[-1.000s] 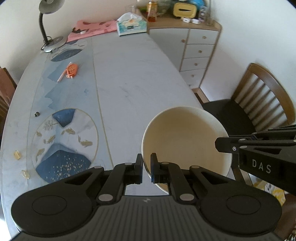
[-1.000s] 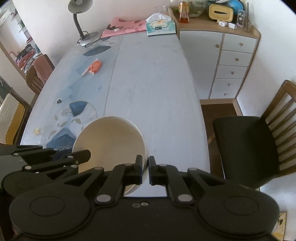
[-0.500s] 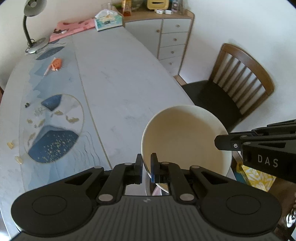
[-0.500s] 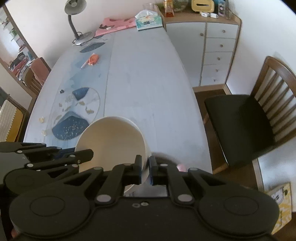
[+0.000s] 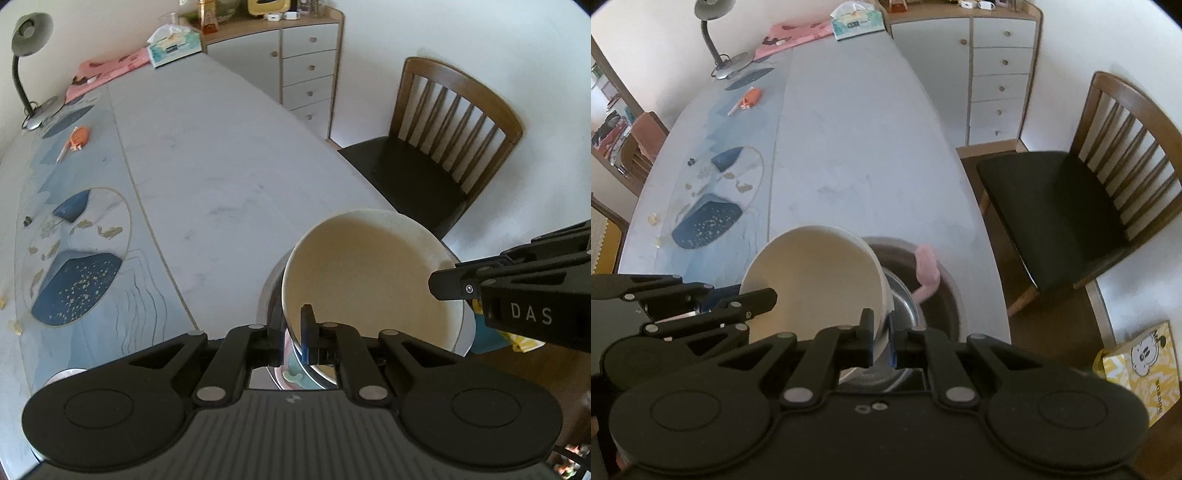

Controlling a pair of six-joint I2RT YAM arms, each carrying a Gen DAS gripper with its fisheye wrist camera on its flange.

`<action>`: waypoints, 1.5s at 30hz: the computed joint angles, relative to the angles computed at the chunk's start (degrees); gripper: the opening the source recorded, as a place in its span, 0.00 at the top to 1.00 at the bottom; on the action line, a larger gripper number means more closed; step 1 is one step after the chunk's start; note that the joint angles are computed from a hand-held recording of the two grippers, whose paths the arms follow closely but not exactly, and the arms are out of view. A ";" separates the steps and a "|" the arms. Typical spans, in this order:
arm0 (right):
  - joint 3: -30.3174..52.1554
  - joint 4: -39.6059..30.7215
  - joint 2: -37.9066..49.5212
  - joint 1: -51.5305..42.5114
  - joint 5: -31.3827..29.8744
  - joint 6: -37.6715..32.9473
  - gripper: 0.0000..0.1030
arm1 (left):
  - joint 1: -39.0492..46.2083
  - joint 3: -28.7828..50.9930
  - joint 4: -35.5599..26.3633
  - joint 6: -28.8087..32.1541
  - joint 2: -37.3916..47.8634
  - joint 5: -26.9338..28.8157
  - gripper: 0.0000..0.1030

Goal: Organize plates and bowls
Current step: 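Lower the cream bowl into the pink pot with both grippers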

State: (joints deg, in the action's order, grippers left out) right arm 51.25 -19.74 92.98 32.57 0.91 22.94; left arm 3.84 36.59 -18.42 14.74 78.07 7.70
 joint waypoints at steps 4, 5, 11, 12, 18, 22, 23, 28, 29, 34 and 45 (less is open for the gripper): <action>-2.25 2.05 -0.05 0.68 1.03 0.42 0.92 | -0.94 -2.40 3.22 0.77 -0.26 -0.47 0.93; -2.48 2.31 0.06 0.65 1.01 0.52 0.92 | -1.12 -2.86 3.86 0.87 -0.18 -0.62 0.93; -3.94 4.33 0.99 1.70 2.82 0.26 0.92 | -1.51 -4.44 6.85 1.25 1.36 -0.91 0.93; -4.18 4.57 1.16 1.75 2.89 0.32 0.92 | -1.60 -4.64 7.33 1.18 1.66 -0.92 0.93; -5.25 5.96 2.08 1.46 2.32 0.49 0.92 | -1.72 -5.56 9.65 1.28 3.54 -1.02 0.94; -5.09 6.27 2.61 1.43 2.41 0.09 0.92 | -1.77 -5.46 10.77 0.89 4.88 -0.98 0.94; -5.10 6.37 2.73 1.37 2.35 0.04 0.91 | -1.77 -5.45 10.98 0.88 5.11 -1.03 0.94; -4.97 6.85 3.27 1.55 2.63 -0.28 0.91 | -1.91 -5.64 12.01 1.06 5.93 -1.44 0.94; -4.94 6.89 3.30 1.52 2.68 -0.32 0.91 | -1.99 -5.64 12.20 1.10 6.02 -1.50 0.94; -5.32 7.17 3.14 1.19 1.84 0.10 0.91 | -1.74 -5.66 12.43 0.51 6.29 -0.98 0.93; -4.97 6.66 3.05 -0.18 -1.12 -1.01 0.84 | 1.83 -4.11 9.86 1.02 7.29 3.42 0.93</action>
